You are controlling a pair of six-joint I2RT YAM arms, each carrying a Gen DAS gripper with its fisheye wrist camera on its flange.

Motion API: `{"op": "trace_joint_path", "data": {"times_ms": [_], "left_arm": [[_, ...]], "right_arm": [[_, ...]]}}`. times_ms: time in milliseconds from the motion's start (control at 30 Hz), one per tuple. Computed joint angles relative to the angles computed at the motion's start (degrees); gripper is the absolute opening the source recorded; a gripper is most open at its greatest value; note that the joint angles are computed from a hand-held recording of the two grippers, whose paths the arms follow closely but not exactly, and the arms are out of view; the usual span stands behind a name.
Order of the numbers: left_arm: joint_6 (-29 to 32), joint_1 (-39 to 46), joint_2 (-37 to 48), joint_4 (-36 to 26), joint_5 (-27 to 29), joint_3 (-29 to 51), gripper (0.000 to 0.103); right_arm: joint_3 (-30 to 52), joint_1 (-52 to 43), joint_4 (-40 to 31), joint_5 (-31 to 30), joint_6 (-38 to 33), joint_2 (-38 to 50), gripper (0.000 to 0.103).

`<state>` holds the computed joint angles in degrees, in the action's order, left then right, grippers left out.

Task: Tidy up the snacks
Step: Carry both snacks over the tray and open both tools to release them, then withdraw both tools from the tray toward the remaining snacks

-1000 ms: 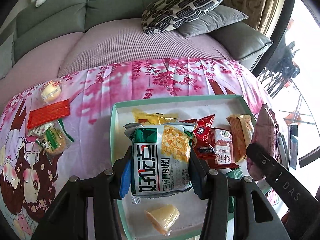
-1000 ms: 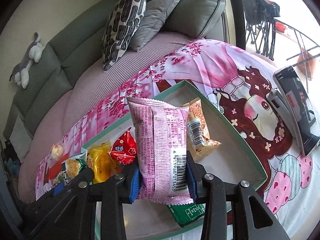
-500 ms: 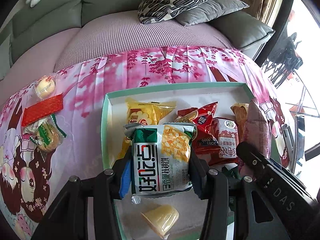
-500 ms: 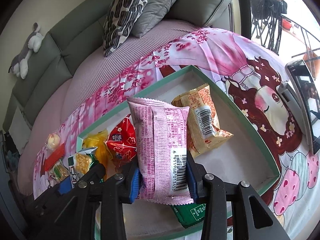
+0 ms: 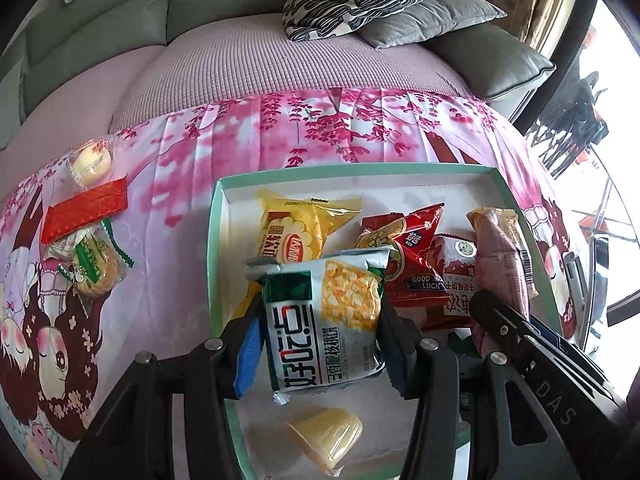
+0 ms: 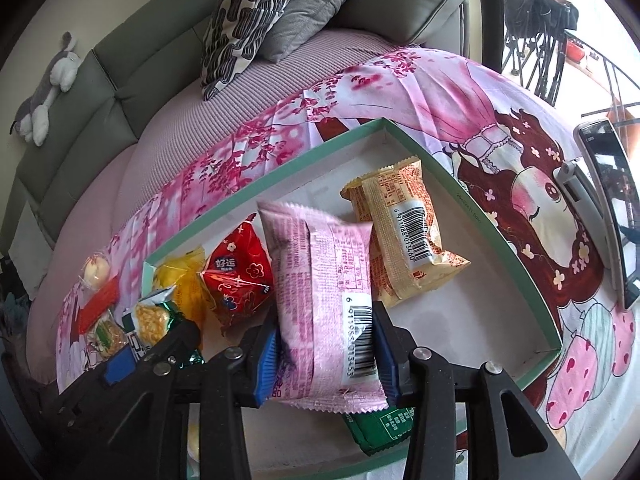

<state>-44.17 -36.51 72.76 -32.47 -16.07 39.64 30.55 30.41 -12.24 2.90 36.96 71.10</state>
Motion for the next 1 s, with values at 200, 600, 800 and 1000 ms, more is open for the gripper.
{"op": "trace_joint_path", "data": {"times_ms": [200,600,800,1000], "left_arm": [[-0.37,1.57,-2.85,-1.00,1.68,-0.38,0.064],[-1.38,0.83,-9.09,-5.44,-0.66,0.49,0.066],[-2.03,1.74,-11.79,-7.82,-2.53,0.57,0.066],[-3.02,3.94,-10.44,-9.12,-4.77,-0.08,0.080]], "right_arm": [[0.22,-0.30,-1.18,0.73,-0.16,-0.73,0.056],[0.76,0.60,-4.57,2.11,-0.40,-5.56,0.062],[1.30,2.02,-6.20,3.58,-0.80,-7.85,0.062],[1.27,1.33,-5.56,3.38,-0.22,-6.23,0.071]]}}
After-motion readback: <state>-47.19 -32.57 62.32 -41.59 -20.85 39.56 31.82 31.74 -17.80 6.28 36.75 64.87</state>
